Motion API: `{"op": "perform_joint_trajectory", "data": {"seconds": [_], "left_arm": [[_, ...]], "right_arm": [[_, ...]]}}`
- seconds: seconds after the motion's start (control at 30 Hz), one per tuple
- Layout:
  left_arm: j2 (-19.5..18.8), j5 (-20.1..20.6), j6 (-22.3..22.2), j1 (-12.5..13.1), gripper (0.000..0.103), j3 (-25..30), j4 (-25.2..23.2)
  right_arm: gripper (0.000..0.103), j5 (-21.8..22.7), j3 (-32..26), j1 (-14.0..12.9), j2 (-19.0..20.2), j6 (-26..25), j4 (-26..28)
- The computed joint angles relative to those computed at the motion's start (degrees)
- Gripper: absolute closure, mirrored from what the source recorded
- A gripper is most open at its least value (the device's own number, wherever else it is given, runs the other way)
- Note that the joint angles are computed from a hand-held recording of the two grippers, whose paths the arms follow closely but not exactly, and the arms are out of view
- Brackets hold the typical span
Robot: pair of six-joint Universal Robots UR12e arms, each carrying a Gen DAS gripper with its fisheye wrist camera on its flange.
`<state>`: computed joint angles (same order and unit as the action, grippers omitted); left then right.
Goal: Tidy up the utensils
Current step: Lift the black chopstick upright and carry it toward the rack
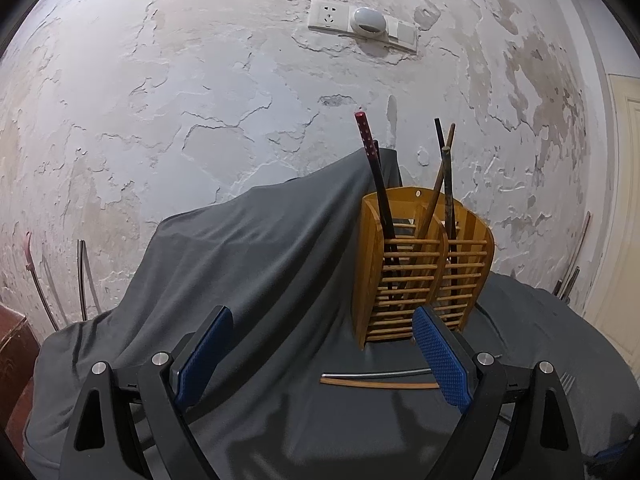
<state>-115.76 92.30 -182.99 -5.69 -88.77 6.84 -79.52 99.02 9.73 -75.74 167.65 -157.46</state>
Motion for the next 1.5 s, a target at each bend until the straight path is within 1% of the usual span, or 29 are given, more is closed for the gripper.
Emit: {"op": "perform_joint_trajectory", "data": {"seconds": [0.07,0.27,0.33,0.4,0.43,0.5,0.57,0.63,0.67,0.73,0.77,0.8,0.83,0.87,0.9,0.97,1.0,1.03,1.07,1.1,1.13,1.17,1.23,1.27,1.37,1.4,1.43,1.47,1.5], "left_arm": [[0.1,-0.2,-0.2,0.1,0.004,-0.1,0.2],[0.3,-1.3,-0.2,0.2,0.004,-0.6,2.1],[0.5,-2.5,-0.4,0.4,0.004,-1.0,3.6],[0.8,-5.9,-1.1,0.9,0.004,-1.6,5.2],[1.0,-9.0,-1.9,1.4,0.004,-2.0,6.1],[1.2,-17.2,-3.4,2.6,0.003,-2.3,7.2],[1.2,-26.9,-4.7,3.8,0.0,-2.5,9.0],[1.1,-33.0,-5.1,4.4,0.0,-2.4,10.7],[1.0,-36.7,-5.1,4.7,0.0,-2.3,10.9],[0.8,-45.7,-5.7,5.3,0.0,-1.7,10.1],[0.6,-51.1,-5.3,5.5,0.0,-1.1,9.1],[0.7,-54.1,-3.7,5.6,0.0,-0.9,7.6],[1.0,-57.3,-0.3,5.4,0.0,-0.9,4.8],[1.6,-59.6,4.9,5.0,0.0,-1.2,0.6],[2.4,-60.2,9.2,4.5,0.0,-1.8,-2.7],[3.7,-59.6,17.1,3.2,0.0,-2.9,-7.7],[4.1,-59.0,20.0,2.6,0.0,-3.4,-9.8],[4.4,-58.6,21.2,2.2,0.0,-3.5,-11.5],[4.4,-59.4,22.1,2.1,0.006,-3.3,-14.0],[4.5,-59.8,23.0,2.0,0.059,-3.2,-16.0],[4.6,-59.1,23.7,1.8,0.092,-3.0,-17.6],[4.7,-58.5,23.1,1.6,0.097,-3.3,-16.9],[4.9,-58.4,23.7,1.5,0.097,-3.5,-17.8],[5.0,-58.0,23.0,1.4,0.098,-3.8,-17.2],[4.4,-57.8,17.9,1.4,0.098,-3.7,-13.2],[4.4,-58.2,17.2,1.5,0.098,-3.6,-12.8],[4.3,-58.0,15.9,1.6,0.098,-3.7,-11.4],[4.4,-58.0,15.0,1.7,0.098,-3.9,-10.3],[4.0,-58.6,14.8,1.8,0.098,-2.9,-11.2]], "right_arm": [[0.094,2.4,0.6,-0.7,-1.0,0.8,-1.6],[0.094,4.4,2.0,-1.1,-3.4,2.0,-8.2],[0.094,4.3,2.1,-1.0,-3.9,2.3,-11.1],[0.094,5.4,1.9,-1.3,-4.4,2.9,-14.1],[0.094,6.5,1.3,-1.6,-4.4,3.2,-14.9],[0.094,7.4,0.3,-1.8,-4.5,3.4,-17.1],[0.094,7.1,-1.0,-1.6,-4.2,2.8,-18.5],[0.094,8.2,-2.6,-1.6,-3.8,2.4,-18.7],[0.094,8.7,-2.9,-1.6,-3.6,2.5,-19.0],[0.094,9.1,-4.0,-1.5,-3.2,2.1,-18.5],[0.094,9.6,-4.3,-1.6,-3.0,2.1,-18.3],[0.094,10.4,-4.6,-1.7,-2.9,2.1,-17.8],[0.094,11.2,-4.8,-1.7,-2.8,2.0,-17.1],[0.094,11.6,-5.2,-1.6,-2.5,1.7,-16.6],[0.094,11.5,-5.5,-1.3,-2.3,1.1,-15.9],[0.094,12.0,-5.9,-1.1,-2.1,0.6,-14.9],[0.094,12.4,-6.1,-1.0,-2.1,0.3,-14.2],[0.094,12.8,-6.5,-0.9,-1.8,0.3,-13.8],[0.094,13.1,-6.7,-0.8,-1.7,0.2,-13.6],[0.094,13.4,-6.7,-0.8,-1.6,0.2,-13.3],[0.094,13.4,-6.7,-0.8,-1.5,0.3,-13.4],[0.094,13.7,-6.9,-0.8,-1.3,0.7,-13.3],[0.094,15.0,-7.2,-1.0,-0.9,1.8,-12.9],[0.093,14.9,-7.1,-1.0,-0.8,2.2,-13.7],[0.092,13.6,-6.6,-0.7,-0.7,3.2,-13.9],[0.088,12.8,-6.6,-0.5,-0.6,3.2,-13.7],[0.079,11.5,-6.3,-0.2,-0.5,3.1,-13.4],[0.075,10.8,-6.2,0.0,-0.4,3.1,-13.2],[0.072,10.6,-6.3,0.1,-0.2,3.2,-13.0]]}}
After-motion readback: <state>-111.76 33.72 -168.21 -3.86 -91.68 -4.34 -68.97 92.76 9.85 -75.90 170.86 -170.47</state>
